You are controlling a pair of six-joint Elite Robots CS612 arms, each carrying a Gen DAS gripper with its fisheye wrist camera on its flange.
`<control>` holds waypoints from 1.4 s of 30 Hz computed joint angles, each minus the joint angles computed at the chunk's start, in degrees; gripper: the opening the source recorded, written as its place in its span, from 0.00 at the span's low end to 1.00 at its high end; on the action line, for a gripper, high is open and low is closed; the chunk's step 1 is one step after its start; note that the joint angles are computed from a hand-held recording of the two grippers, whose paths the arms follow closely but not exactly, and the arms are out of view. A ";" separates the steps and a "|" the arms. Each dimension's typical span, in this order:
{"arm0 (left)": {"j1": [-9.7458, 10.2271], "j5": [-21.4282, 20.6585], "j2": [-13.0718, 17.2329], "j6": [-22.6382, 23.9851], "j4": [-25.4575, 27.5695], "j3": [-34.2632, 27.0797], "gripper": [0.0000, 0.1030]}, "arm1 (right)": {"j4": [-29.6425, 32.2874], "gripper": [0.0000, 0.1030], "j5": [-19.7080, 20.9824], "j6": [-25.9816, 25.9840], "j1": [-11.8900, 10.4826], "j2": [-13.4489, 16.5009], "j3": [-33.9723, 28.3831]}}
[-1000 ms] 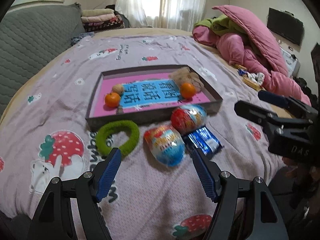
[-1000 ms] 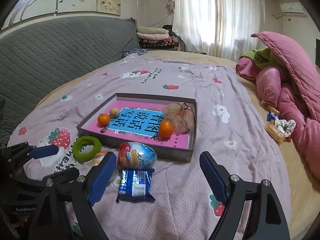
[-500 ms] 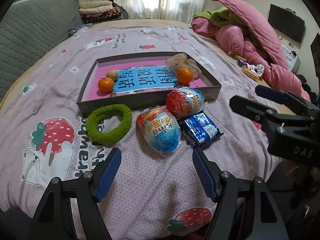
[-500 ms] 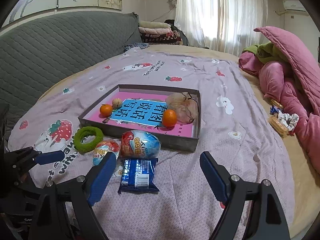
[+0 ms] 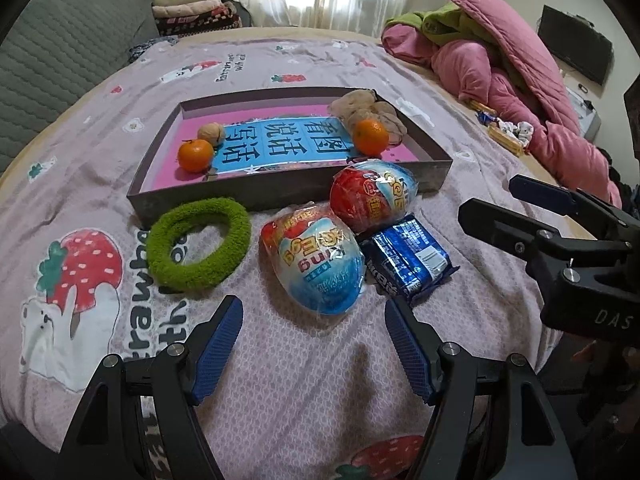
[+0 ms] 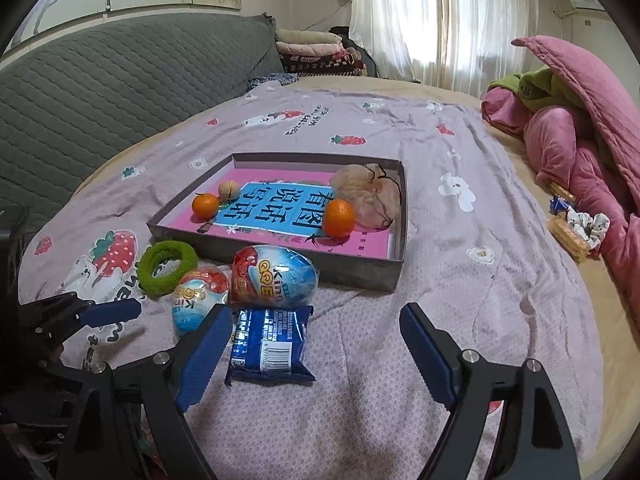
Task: Organize objects
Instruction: 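Withdraw both open grippers from the tray toward the Kinder eggs, then grasp the large Kinder Joy egg with the left gripper while the right gripper grasps the red Kinder egg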
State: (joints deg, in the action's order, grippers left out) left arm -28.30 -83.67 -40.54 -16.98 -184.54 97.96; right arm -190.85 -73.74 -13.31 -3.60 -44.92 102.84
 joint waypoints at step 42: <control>1.83 -3.37 4.90 -1.00 1.41 -6.99 0.61 | 21.55 0.59 9.84 -1.70 1.42 6.07 -13.18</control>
State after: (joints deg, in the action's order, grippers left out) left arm -26.47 -87.04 -35.65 -17.99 -183.13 90.97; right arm -169.30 -63.90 -15.01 -2.18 -38.85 89.66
